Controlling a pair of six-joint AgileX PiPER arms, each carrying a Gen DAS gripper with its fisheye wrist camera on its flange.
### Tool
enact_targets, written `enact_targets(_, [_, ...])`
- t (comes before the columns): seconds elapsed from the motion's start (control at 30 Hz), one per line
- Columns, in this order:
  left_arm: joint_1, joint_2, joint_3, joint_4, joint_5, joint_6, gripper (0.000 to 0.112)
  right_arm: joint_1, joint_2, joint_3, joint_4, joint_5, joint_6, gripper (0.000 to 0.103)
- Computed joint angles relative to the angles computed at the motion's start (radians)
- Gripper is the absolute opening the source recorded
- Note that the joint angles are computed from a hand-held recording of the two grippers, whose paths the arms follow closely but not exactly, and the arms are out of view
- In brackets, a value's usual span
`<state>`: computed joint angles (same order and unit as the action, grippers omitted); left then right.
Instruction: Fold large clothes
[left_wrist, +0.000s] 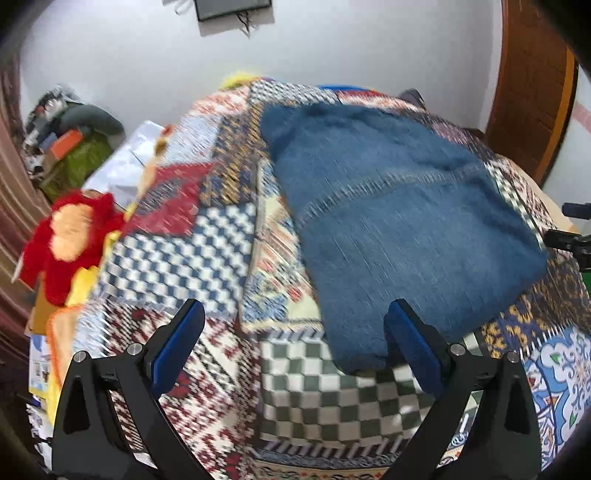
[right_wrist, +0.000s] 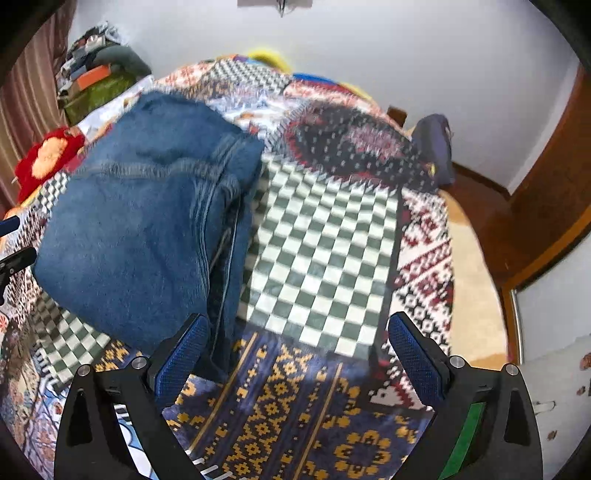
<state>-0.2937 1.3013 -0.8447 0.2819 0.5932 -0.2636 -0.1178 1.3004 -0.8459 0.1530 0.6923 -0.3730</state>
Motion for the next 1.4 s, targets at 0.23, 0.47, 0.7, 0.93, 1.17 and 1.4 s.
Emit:
enact_targets(0.23, [0.107, 0.054, -0.135, -0.155, -0.015, 0.155, 0.100, 0.002, 0.015, -0.117, 0.163, 0.068, -0.080, 0.097])
enact_targets(0.47, [0.126, 0.197, -0.260, -0.259, -0.045, 0.272, 0.100, 0.108, 0.116, -0.228, 0.120, 0.020, -0.046, 0.097])
enact_targets(0.7, [0.123, 0.401, -0.368, -0.274, -0.062, 0.298, 0.101, 0.169, 0.284, -0.360, 0.139, 0.003, -0.073, 0.097])
enact_targets(0.93, [0.220, 0.562, -0.525, -0.610, -0.003, 0.557, 0.103, 0.151, 0.518, -0.525, 0.170, 0.046, -0.112, 0.097])
enact_targets(1.17, [0.185, 0.647, -0.651, -0.516, 0.016, 0.470, 0.103, 0.014, 0.756, -0.783, 0.376, 0.249, -0.106, 0.097])
enact_targets(1.4, [0.184, 0.633, -0.694, -0.439, 0.052, 0.356, 0.103, 0.007, 0.687, -0.768, 0.340, 0.241, -0.041, 0.097])
